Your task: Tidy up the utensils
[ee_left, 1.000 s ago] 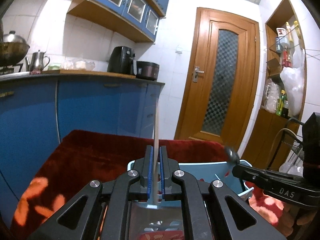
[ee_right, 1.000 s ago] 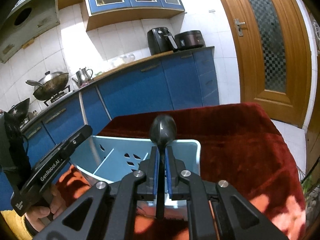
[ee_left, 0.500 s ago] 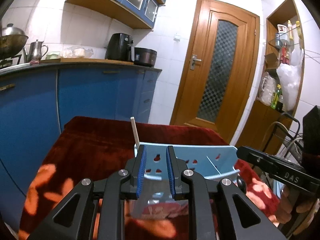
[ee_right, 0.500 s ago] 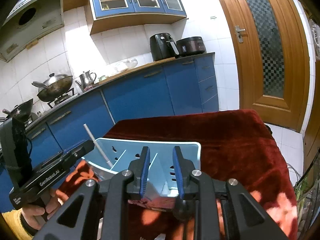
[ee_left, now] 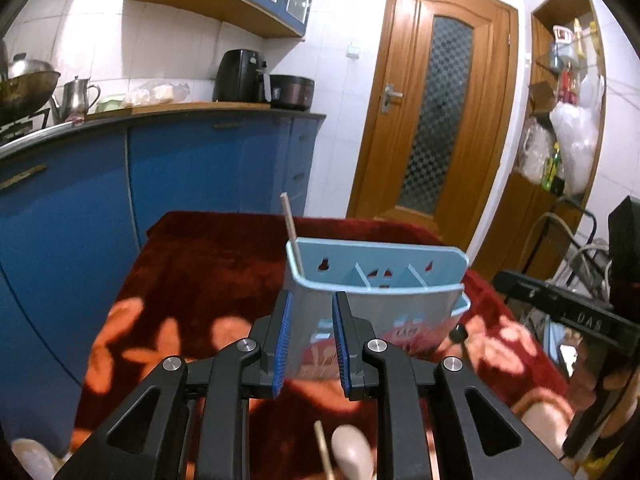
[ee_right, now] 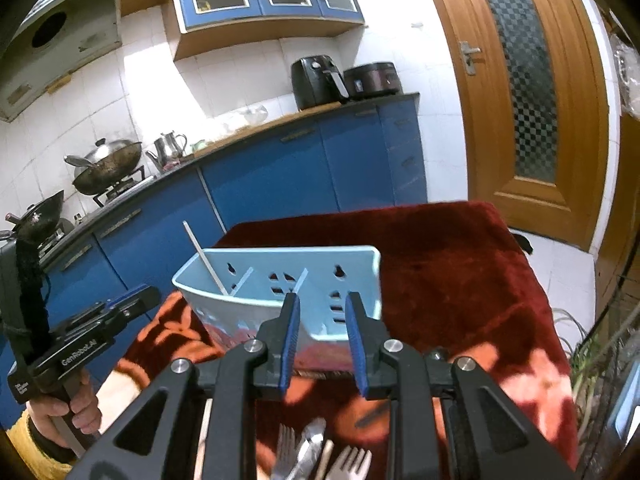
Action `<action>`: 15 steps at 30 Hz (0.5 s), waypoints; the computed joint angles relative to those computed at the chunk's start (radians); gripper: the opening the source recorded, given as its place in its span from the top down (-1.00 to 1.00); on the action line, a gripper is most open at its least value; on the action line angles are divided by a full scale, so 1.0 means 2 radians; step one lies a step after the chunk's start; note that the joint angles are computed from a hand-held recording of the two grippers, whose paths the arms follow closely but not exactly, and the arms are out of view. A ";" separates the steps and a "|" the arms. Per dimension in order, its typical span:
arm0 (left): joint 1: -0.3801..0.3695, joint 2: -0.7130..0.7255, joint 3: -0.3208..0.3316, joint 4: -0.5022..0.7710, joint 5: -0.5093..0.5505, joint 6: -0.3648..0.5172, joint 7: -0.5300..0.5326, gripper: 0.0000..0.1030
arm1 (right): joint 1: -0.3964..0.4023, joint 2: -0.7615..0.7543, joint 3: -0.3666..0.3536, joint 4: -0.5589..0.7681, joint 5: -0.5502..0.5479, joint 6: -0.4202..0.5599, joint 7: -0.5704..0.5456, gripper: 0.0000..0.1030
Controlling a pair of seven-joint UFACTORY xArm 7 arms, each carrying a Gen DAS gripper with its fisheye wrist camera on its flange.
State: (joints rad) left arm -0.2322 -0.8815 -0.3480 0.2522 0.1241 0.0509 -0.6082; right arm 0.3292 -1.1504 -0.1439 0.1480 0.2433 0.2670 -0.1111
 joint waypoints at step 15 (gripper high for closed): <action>-0.039 -0.045 0.031 -0.030 -0.008 0.073 0.011 0.61 | -0.072 0.105 -0.004 0.045 0.007 0.101 0.024 0.49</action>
